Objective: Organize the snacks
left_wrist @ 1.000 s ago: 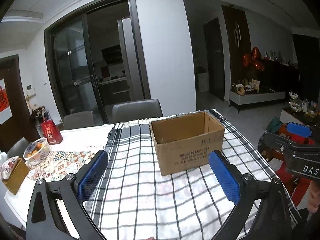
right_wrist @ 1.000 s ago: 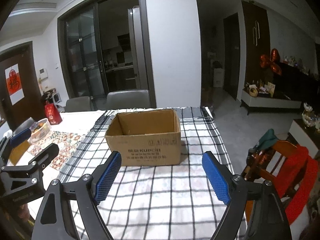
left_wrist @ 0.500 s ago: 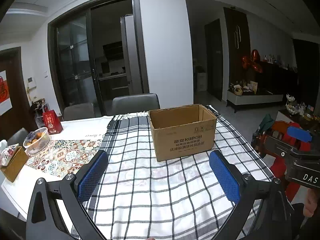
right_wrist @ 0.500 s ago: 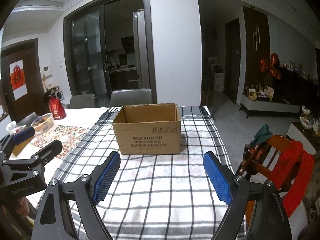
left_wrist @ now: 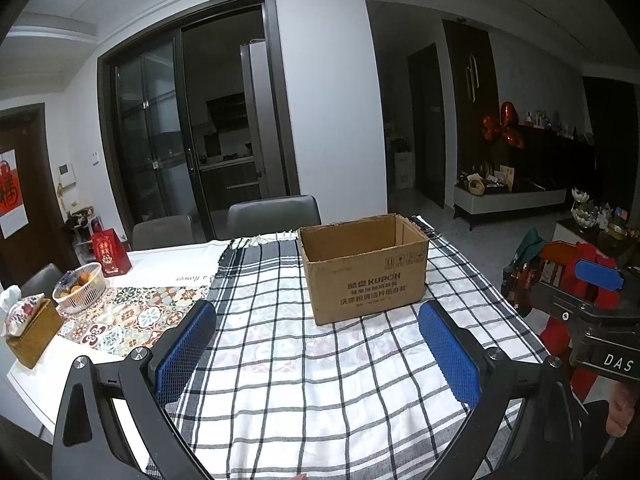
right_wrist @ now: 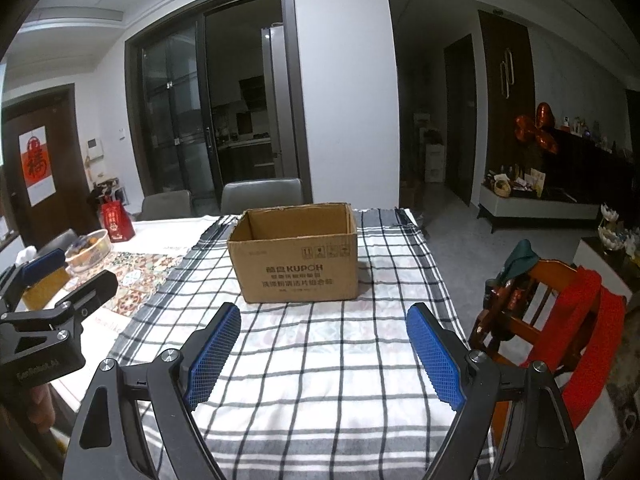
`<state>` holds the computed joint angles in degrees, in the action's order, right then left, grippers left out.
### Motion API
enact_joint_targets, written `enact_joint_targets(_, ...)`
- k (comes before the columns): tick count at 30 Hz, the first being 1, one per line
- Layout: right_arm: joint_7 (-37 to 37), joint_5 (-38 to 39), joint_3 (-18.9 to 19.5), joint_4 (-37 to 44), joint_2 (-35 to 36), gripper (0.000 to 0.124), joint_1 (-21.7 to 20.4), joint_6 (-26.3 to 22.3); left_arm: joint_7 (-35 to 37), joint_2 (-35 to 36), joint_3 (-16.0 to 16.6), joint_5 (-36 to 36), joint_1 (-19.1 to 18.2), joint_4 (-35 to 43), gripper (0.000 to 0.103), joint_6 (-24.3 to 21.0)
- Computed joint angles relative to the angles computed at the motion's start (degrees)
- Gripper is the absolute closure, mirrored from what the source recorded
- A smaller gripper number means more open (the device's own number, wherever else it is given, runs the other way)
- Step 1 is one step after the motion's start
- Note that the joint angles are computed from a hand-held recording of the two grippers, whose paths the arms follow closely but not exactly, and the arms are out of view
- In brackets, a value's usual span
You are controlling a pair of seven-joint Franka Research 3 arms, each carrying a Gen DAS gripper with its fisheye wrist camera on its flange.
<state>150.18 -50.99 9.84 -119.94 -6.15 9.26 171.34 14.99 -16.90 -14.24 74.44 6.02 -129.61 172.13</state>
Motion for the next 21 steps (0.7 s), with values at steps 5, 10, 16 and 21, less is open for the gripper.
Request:
enact_joint_targets(5, 0.9, -0.7, 0.3, -0.5, -0.5, 0.038, -0.4, 0.3, -1.0, -0.2, 0.0, 0.9, 0.1, 0.0, 0.000, 0.0)
enact_joint_targets(10, 0.9, -0.8, 0.7, -0.6, -0.7, 0.038, -0.8, 0.6, -1.0, -0.1, 0.1, 1.0, -0.1, 0.0, 0.000, -0.1)
enact_joint_targets(16, 0.9, -0.7, 0.9, -0.6, -0.8, 0.038, -1.1, 1.0, -0.9, -0.1, 0.3, 1.1, -0.1, -0.1, 0.000, 0.2)
enact_joint_targets(21, 1.1, -0.9, 1.0, -0.6, -0.8, 0.038, -1.3, 1.3, -1.0, -0.2, 0.2, 1.1, 0.0, -0.2, 0.000, 0.2)
